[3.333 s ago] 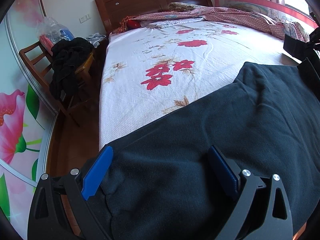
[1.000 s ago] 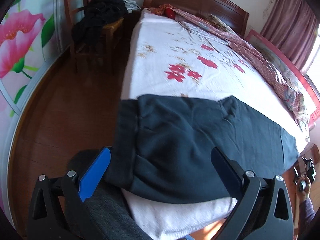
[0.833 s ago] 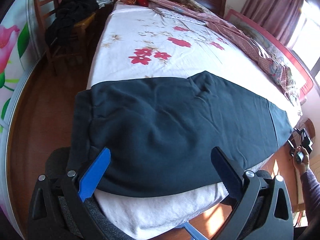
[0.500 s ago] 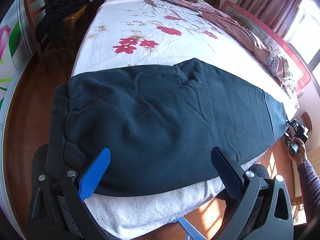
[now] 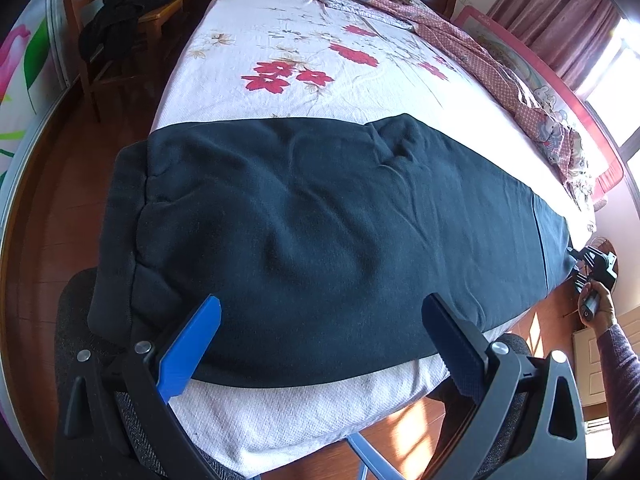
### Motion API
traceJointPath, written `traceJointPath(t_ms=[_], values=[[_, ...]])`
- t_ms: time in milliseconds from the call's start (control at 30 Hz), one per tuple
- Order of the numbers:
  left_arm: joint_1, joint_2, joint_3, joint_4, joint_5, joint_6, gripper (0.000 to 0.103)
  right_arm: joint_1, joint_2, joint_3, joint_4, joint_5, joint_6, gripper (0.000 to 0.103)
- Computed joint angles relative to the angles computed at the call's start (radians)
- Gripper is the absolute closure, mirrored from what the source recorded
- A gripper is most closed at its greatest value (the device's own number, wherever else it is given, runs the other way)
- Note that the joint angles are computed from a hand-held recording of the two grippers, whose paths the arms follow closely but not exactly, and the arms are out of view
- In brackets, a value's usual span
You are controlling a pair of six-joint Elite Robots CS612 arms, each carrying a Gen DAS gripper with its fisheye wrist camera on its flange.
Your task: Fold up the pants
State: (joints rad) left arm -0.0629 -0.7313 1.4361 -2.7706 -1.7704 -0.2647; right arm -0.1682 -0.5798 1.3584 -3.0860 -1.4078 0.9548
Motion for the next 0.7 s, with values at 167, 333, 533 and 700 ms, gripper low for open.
traceJointPath(t_ms=[167, 333, 533, 700], values=[[0.005, 0.002, -0.005, 0.003, -0.003, -0.022, 0.002, 0.035, -0.041, -0.020, 0.076, -0.139, -0.151, 0.095], [0.010, 0.001, -0.001, -0.011, -0.002, -0.038, 0.002, 0.137, -0.058, -0.115, 0.119, -0.325, -0.603, 0.095], [0.022, -0.002, 0.009, -0.037, 0.001, -0.067, 0.002, 0.279, -0.051, -0.119, -0.006, -0.431, -1.069, 0.095], [0.034, 0.002, 0.010, -0.037, -0.011, -0.103, 0.002, 0.386, 0.026, -0.122, -0.029, -0.500, -1.434, 0.095]])
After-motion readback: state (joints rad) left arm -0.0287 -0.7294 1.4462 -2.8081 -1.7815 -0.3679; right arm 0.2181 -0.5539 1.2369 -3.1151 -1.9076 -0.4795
